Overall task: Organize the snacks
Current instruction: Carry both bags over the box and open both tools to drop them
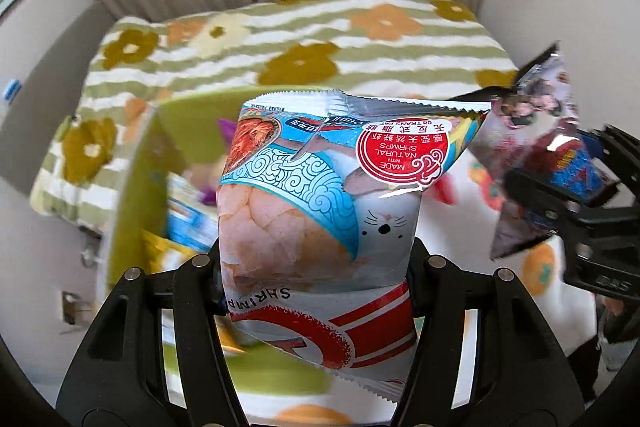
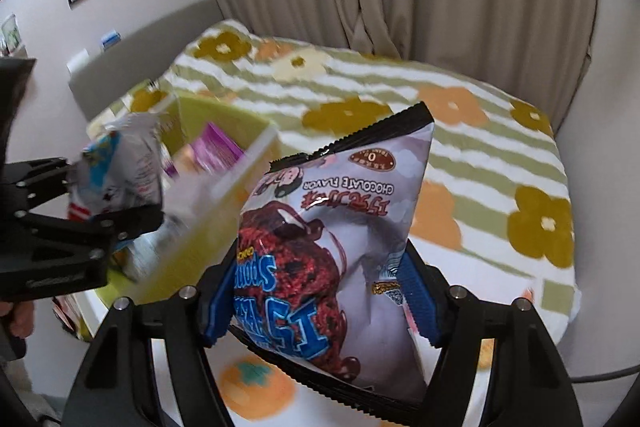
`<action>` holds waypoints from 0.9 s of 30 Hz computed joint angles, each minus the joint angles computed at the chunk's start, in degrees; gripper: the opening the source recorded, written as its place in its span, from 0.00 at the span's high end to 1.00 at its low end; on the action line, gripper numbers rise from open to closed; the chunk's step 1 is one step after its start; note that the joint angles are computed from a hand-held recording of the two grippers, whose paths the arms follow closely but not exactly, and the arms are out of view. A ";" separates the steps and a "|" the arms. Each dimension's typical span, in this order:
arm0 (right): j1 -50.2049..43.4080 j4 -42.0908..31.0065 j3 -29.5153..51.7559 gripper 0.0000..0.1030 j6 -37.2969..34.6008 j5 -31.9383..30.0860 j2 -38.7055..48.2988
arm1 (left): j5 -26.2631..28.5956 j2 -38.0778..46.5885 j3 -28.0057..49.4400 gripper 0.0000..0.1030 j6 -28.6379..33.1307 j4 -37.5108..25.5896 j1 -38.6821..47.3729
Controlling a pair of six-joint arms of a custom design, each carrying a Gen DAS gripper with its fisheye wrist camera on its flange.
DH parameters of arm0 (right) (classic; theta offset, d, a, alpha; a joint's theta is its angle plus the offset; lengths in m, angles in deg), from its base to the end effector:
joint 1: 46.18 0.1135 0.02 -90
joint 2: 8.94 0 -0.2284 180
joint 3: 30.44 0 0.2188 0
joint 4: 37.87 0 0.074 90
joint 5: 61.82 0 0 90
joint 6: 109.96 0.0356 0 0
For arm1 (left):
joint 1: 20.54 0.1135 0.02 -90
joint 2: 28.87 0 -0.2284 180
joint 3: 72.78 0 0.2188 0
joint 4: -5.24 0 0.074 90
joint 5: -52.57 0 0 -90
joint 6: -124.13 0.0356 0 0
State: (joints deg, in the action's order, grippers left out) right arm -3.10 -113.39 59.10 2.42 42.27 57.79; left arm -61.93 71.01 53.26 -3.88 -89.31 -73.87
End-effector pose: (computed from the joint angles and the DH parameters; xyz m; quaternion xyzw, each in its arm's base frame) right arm 0.1500 0.1284 0.3218 -0.1304 0.9321 0.0738 0.3297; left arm 0.1879 -0.2276 0.3361 0.0885 0.9566 0.0146 0.2771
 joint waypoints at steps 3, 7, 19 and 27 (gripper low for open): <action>3.57 1.83 7.90 0.34 3.15 1.62 8.44 | 1.85 -2.73 -2.89 0.45 6.49 2.24 7.90; 5.85 4.72 16.30 0.34 6.22 1.00 18.10 | 6.02 -5.47 -7.25 0.45 16.28 7.03 18.98; 9.14 0.65 40.76 0.34 13.72 2.63 42.53 | 19.92 3.09 -7.89 0.34 35.58 15.74 39.43; 9.30 -3.91 46.64 0.34 16.57 2.97 47.22 | 22.06 2.57 -10.75 0.00 37.37 18.21 41.55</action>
State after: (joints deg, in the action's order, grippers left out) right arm 6.20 -117.29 105.74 18.99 45.24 105.01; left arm -39.87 73.58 42.51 33.49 -71.10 -32.32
